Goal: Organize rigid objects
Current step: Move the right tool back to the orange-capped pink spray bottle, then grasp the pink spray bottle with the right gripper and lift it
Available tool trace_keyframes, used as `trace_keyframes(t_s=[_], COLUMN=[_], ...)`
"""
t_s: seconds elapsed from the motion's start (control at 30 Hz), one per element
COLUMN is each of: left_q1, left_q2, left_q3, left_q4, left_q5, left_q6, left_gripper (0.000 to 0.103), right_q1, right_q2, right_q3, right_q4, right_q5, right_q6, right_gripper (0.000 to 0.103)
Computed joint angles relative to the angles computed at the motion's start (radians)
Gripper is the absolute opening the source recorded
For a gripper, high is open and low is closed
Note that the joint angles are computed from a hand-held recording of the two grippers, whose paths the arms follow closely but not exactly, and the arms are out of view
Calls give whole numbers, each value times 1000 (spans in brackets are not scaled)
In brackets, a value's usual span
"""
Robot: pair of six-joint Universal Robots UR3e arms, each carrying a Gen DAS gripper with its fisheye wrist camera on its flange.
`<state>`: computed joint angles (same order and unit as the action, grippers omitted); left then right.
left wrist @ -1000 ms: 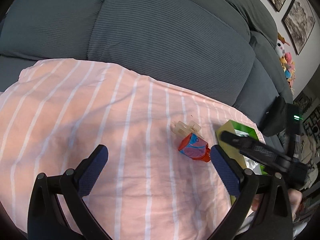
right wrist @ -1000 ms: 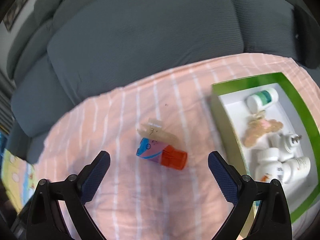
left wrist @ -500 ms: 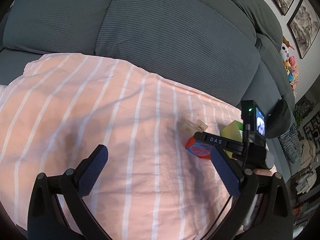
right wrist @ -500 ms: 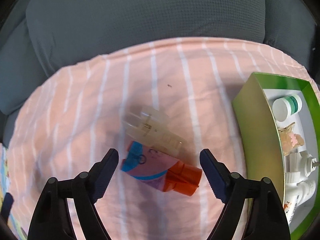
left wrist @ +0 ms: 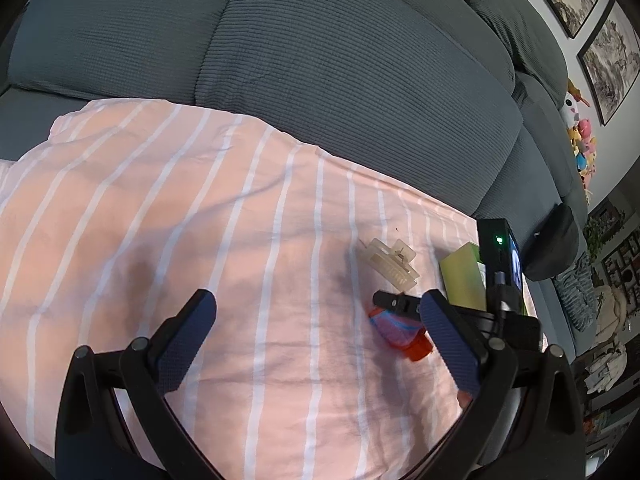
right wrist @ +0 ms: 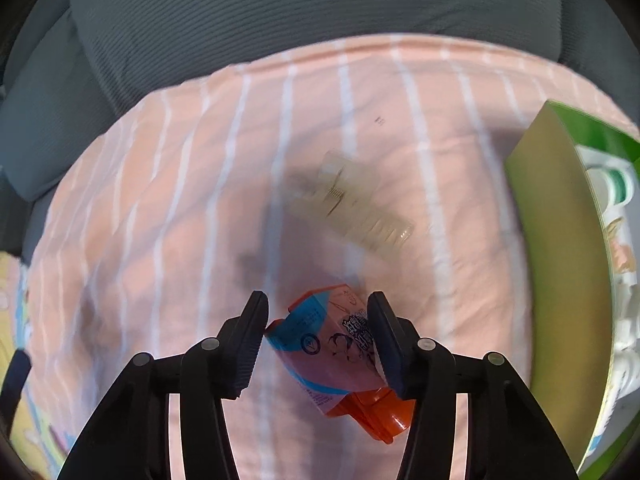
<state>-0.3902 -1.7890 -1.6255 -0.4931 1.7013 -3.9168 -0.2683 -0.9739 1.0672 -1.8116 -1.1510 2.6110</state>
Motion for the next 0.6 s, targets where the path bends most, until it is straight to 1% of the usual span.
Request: trace_keyframes(t_s=[0.03, 0.1, 0.27, 0.43, 0.53, 0.6], left_q1=[0, -2, -3, -3, 3, 4], left_q2=[-1, -3, -25, -66, -73, -74], left_q3=[0, 5, 25, 64, 63, 62], left_q4=[1, -4, -28, -68, -60, -60], left_q5=[-2, -1, -21, -60, -84, -86], left_q6=[0, -2, -4, -9, -21, -30], left_gripper=[102, 102, 102, 102, 102, 102], right_q1=[-9, -20, -63, -89, -108, -114], right_q2=[3, 7, -43, -23, -18, -42], right_q3=[-25, -52, -16, -54, -71, -49], right_q4=[70, 151, 168, 212, 262, 295], right_q5=[28, 64, 134, 138, 149, 168], right_q6=[-22, -44, -63, -71, -84, -127], right_gripper=[53, 53, 54, 54, 54, 54])
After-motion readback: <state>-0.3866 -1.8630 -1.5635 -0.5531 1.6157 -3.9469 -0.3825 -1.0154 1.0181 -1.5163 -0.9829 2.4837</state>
